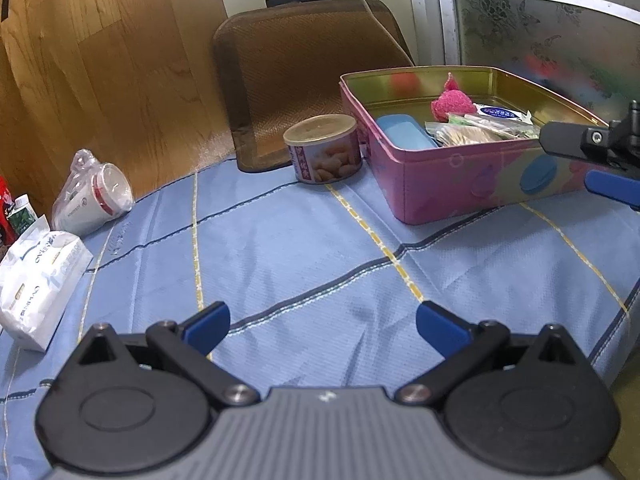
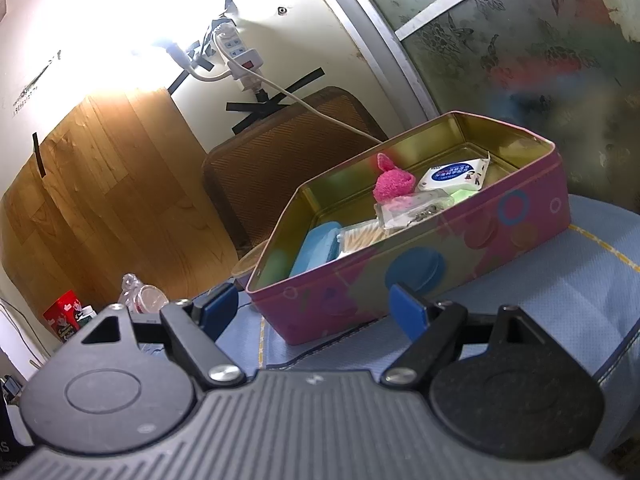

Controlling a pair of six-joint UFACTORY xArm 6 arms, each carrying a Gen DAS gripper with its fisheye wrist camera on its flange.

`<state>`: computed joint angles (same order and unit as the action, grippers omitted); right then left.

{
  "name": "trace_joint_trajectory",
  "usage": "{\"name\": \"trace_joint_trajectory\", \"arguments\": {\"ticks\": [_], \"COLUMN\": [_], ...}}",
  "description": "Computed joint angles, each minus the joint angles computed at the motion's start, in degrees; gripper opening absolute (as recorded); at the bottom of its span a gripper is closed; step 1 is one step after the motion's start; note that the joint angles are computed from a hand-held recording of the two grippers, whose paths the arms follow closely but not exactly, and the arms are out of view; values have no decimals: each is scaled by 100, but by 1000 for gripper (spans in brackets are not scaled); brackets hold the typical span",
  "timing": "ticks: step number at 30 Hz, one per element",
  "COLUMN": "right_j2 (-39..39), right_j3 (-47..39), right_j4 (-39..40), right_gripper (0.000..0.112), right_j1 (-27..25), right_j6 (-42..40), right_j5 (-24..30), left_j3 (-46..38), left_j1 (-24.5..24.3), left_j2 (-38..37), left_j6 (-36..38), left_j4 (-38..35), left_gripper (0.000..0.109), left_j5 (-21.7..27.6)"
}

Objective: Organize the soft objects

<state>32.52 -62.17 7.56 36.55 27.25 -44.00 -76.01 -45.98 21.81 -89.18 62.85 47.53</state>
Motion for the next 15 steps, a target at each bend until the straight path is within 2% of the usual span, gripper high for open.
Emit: {"name": "trace_joint_trajectory", "arguments": {"ticks": [8,12,15], "right_j2": [18,17,37], "right_j3": [12,7,-5], "right_j4": [109,124,349], "right_gripper": [85,85,85], "right_j1": [43,48,133], "right_j6": [-43,-63,-359], "right_j5": [7,9,-49], "left_j3": [-16,110,123], "left_j1": [22,66,77], "left_j2": [31,-46,-58], "left_j6": [47,-129,-195], "left_j4": [-15,173,229], "left_gripper": [103,103,103], "left_j5": [-64,-319,-361]}}
